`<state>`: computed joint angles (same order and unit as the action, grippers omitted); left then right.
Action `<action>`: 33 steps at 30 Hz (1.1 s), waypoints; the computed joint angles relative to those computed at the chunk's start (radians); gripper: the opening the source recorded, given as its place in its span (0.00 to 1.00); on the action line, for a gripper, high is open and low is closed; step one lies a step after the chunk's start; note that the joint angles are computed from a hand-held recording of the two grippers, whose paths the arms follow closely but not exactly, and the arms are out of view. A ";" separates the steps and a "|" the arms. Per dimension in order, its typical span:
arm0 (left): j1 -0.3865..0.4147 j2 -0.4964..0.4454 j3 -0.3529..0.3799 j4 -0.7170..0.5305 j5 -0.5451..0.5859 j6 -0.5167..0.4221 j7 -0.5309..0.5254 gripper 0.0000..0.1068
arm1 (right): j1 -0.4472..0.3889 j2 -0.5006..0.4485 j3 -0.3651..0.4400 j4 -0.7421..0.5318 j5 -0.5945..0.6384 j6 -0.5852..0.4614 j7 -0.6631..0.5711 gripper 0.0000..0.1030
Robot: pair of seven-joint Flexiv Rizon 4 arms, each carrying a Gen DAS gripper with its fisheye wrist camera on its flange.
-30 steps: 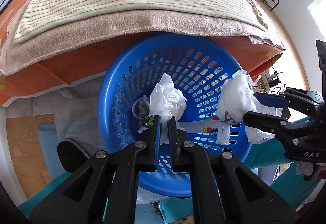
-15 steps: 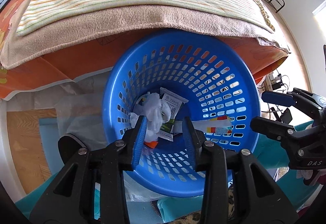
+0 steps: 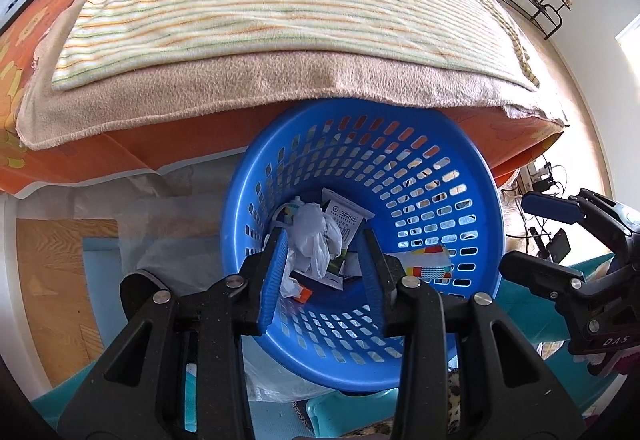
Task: Collect trash
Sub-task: 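Move both grippers back over the towel toward the red box and hair tie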
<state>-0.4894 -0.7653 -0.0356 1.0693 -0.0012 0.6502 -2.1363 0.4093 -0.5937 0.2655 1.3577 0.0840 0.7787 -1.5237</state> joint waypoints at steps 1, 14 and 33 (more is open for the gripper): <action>-0.002 0.003 0.007 -0.006 0.009 0.005 -0.002 0.34 | -0.002 0.004 0.002 0.001 0.004 0.010 -0.004 0.75; 0.025 0.023 0.022 -0.042 0.037 0.047 -0.046 0.46 | -0.007 0.017 0.006 -0.002 0.006 0.112 -0.011 0.79; 0.021 -0.234 0.035 -0.547 0.000 -0.133 0.088 0.58 | -0.035 -0.212 -0.013 -0.486 0.020 0.029 0.003 0.85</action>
